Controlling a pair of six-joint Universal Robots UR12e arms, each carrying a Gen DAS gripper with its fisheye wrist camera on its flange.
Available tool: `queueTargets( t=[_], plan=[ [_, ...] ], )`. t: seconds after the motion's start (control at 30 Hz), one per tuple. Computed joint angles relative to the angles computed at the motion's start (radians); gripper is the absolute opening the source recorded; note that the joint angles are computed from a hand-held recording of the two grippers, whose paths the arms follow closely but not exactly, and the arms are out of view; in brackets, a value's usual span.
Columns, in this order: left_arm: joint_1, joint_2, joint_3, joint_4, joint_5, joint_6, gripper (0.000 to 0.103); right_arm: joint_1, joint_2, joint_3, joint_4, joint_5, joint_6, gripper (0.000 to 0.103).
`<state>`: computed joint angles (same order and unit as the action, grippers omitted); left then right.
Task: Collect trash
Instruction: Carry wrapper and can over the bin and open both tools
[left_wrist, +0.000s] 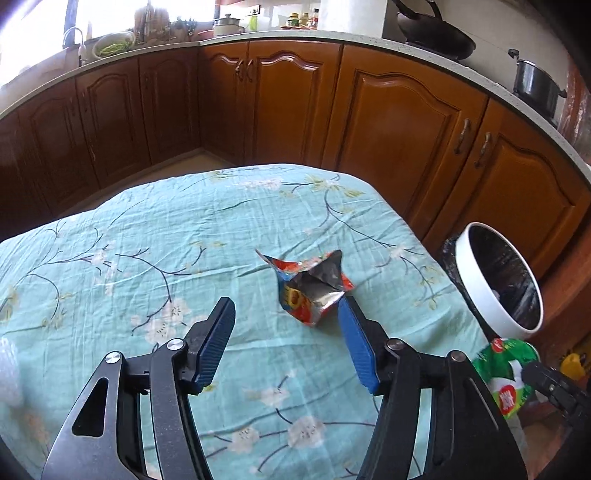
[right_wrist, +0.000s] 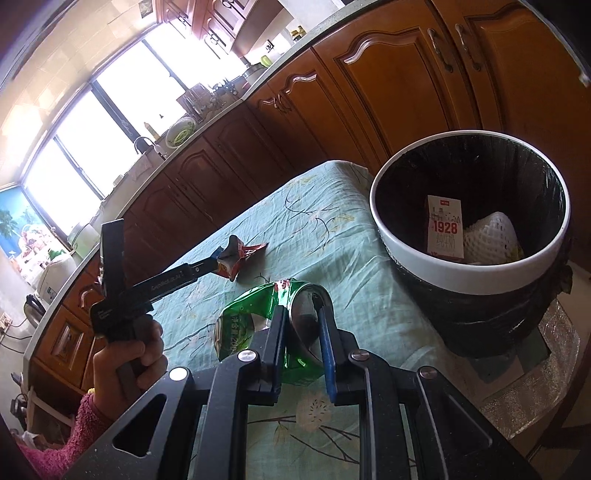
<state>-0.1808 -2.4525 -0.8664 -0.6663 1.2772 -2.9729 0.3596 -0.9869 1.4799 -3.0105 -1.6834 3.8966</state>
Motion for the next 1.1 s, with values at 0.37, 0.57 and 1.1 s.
queueTargets(
  t=[0.37, 0.57, 1.1],
  plan=[
    [-0.001, -0.112, 0.186, -0.192, -0.067, -0.094, 0.008, 0.001, -0.013, 0.024, -0.023, -0.028, 0.004, 0.017],
    [-0.004, -0.036, 0.053, -0.097, -0.101, -0.057, 0.004, 0.004, -0.030, 0.048, -0.050, -0.053, 0.001, 0.017],
    [-0.029, 0.142, -0.225, 0.023, -0.174, 0.071, 0.004, 0.006, -0.096, 0.147, -0.095, -0.136, 0.030, 0.017]
  ],
)
